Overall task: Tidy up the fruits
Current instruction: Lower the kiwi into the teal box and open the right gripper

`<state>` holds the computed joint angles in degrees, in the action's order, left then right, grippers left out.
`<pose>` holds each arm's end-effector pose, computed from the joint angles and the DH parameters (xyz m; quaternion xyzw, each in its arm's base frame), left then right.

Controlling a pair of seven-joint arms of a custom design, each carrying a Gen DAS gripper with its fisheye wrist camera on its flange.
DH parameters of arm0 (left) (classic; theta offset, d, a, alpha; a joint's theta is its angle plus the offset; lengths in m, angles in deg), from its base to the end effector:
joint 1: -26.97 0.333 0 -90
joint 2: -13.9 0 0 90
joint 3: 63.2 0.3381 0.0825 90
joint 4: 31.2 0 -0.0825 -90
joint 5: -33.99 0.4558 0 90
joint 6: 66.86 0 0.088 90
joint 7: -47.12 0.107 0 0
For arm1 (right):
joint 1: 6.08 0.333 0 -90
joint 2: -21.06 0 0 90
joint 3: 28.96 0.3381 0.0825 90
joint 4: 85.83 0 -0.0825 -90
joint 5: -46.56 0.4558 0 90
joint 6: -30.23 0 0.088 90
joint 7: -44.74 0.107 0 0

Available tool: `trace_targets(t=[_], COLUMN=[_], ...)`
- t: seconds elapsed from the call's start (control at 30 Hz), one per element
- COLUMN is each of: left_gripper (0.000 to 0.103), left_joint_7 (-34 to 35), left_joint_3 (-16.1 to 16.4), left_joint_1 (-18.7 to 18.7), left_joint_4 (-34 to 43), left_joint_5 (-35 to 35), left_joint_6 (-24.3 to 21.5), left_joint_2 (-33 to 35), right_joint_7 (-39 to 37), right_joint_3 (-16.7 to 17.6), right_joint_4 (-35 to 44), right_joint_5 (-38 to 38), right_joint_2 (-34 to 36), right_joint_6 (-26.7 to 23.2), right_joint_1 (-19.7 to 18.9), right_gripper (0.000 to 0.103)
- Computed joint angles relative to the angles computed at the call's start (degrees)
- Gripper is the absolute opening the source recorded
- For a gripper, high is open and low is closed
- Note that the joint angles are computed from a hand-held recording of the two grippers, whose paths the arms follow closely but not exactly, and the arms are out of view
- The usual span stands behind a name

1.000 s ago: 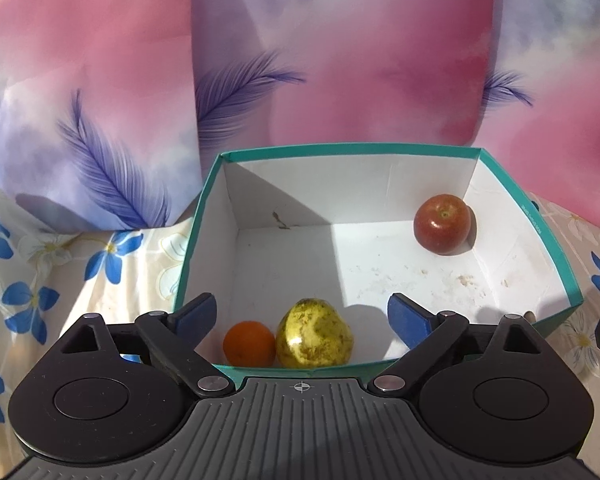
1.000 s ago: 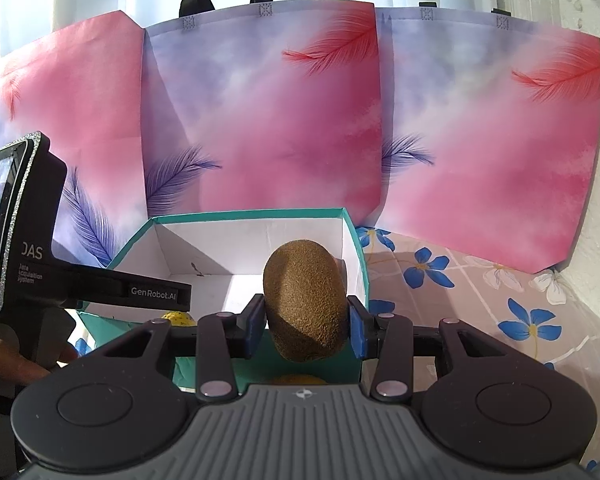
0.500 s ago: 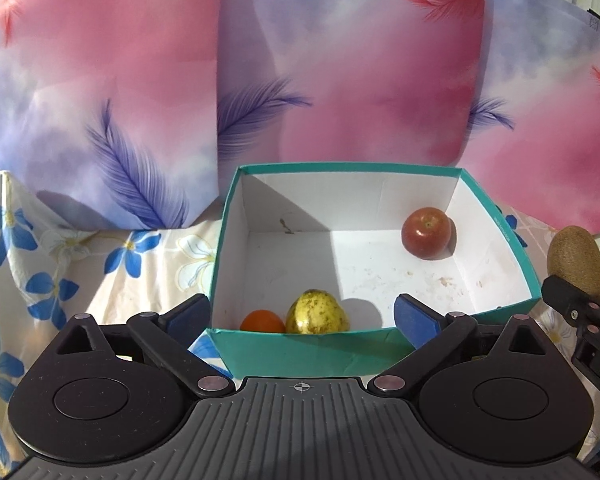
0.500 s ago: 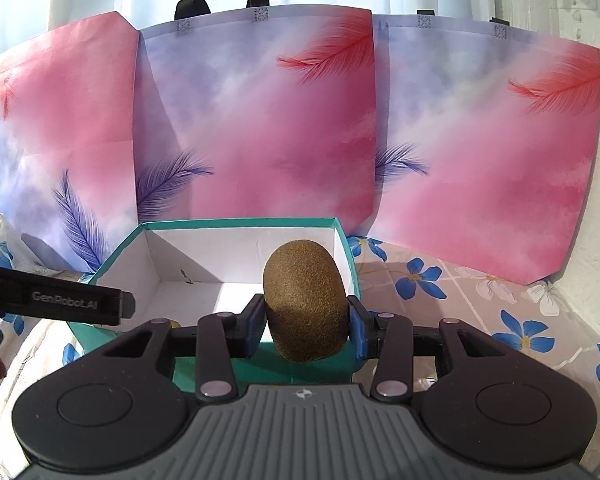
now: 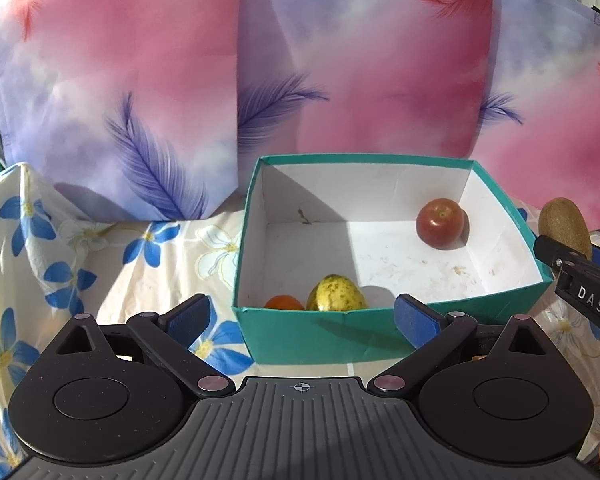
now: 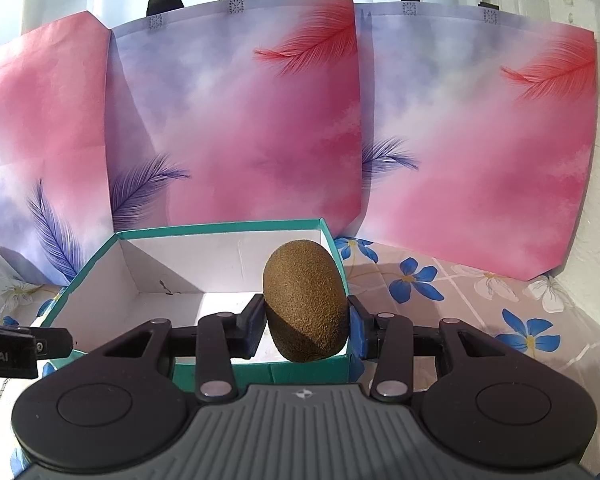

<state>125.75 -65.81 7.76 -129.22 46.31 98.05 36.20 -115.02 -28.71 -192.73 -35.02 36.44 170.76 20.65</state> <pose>0.7183 -0.2959 0.4405 -0.5271 0.7589 -0.3049 0.2307 0.6380 0.3245 0.3894 -0.4752 0.7212 -0.4004 0.3063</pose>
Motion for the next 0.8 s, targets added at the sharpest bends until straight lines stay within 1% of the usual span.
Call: trace_targets(t=[0.1,0.2,0.27,0.43,0.53,0.7,0.8], left_gripper=[0.101,0.101,0.101,0.101,0.101,0.101,0.101], left_joint_7=[0.98,3.97,5.62,4.88,4.96,5.51,5.81], left_joint_3=[-0.94,-3.56,-4.42,-2.68,-2.7,-2.83,-2.77], left_joint_1=[1.07,3.5,4.28,2.86,2.95,3.0,2.93], left_joint_4=[-0.8,-1.39,-1.68,-1.95,-2.06,-1.86,-2.24], left_joint_5=[-1.57,-5.99,-8.22,-8.45,-8.84,-8.94,-8.7], left_joint_6=[0.74,1.13,1.09,1.02,0.88,0.22,0.68], left_joint_2=[-0.41,-0.66,-0.82,-0.92,-0.94,-0.74,-0.85], right_joint_7=[0.06,-0.72,-1.94,-4.68,-5.95,-7.15,-7.59], right_joint_3=[-0.28,-0.78,-1.11,-2.26,-2.72,-3.63,-3.94], right_joint_4=[0.82,2.29,3.32,5.17,5.48,5.8,5.85], right_joint_5=[-0.28,0.49,2.09,4.47,6.49,6.45,6.1], right_joint_2=[1.06,2.87,4.16,6.46,7.06,7.46,7.45], right_joint_6=[0.98,1.7,2.07,1.76,3.32,3.15,2.75], right_joint_1=[-0.31,-0.5,-0.56,0.26,0.13,1.03,1.36], right_gripper=[0.042,0.042,0.042,0.042,0.041,0.041,0.04])
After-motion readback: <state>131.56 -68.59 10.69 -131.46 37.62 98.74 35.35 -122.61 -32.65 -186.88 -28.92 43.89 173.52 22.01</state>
